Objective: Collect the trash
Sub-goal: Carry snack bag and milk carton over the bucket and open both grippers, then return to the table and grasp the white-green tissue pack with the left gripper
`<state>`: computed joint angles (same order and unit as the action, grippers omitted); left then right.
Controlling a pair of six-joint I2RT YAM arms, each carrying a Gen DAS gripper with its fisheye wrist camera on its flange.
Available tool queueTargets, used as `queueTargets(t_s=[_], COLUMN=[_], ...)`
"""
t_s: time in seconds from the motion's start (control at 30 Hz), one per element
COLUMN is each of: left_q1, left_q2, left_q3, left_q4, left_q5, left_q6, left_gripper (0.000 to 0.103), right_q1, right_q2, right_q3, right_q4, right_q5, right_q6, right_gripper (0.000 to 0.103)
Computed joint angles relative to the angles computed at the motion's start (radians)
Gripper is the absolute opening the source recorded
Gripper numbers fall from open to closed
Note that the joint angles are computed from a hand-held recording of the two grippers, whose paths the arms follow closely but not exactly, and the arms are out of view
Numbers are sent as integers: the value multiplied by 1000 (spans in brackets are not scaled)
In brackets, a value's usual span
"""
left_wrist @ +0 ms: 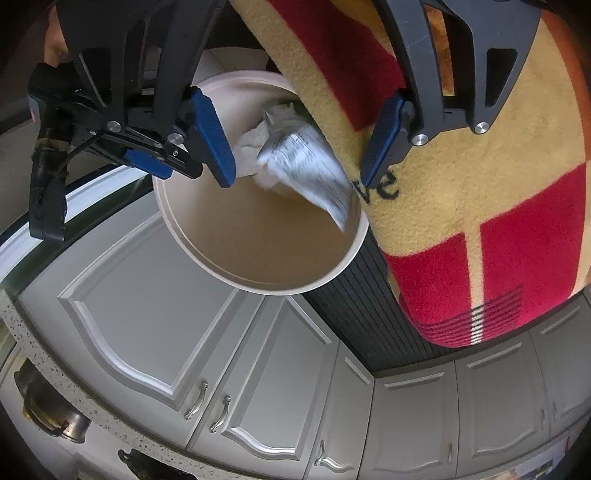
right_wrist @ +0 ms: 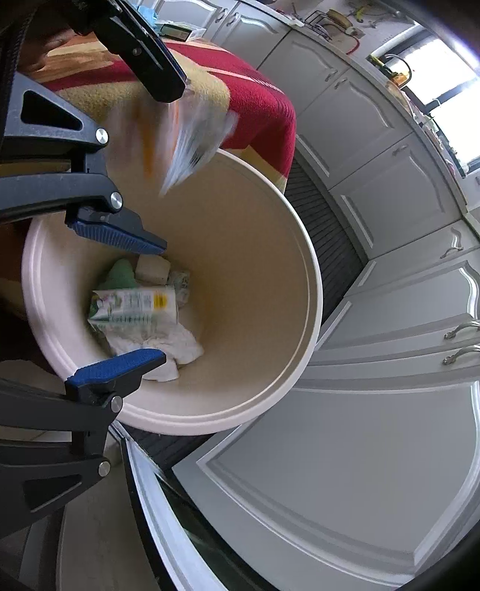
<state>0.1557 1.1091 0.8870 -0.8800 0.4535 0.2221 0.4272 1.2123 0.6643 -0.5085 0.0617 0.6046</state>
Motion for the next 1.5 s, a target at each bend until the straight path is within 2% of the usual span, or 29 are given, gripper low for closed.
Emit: queueTargets(t_s=[0.33, 0.67, 0.97, 1.27, 1.37, 1.5], left_q1=[33, 235, 606, 1017, 1129, 1219], left_q2=[-50, -92, -59, 137, 224, 328], left_q3=[-1, 36, 85, 212, 276, 342], left_q4=[-37, -118, -229, -301, -301, -253], left_q5=[-38, 3, 93, 136, 145, 128], left_q6=[22, 134, 416, 723, 785, 817], left_gripper=[70, 70, 70, 70, 70, 70], right_q1=[57, 203, 399, 587, 623, 665], right_q2=[-50, -75, -8, 161, 227, 308], right_q3=[-4, 54, 161, 325, 377, 451], right_q4=[-32, -100, -131, -115, -98, -87], right_q5=[33, 119, 174, 210, 205, 195], right_q6=[34, 99, 180, 201, 196, 189], right_gripper=[51, 52, 53, 53, 54, 56])
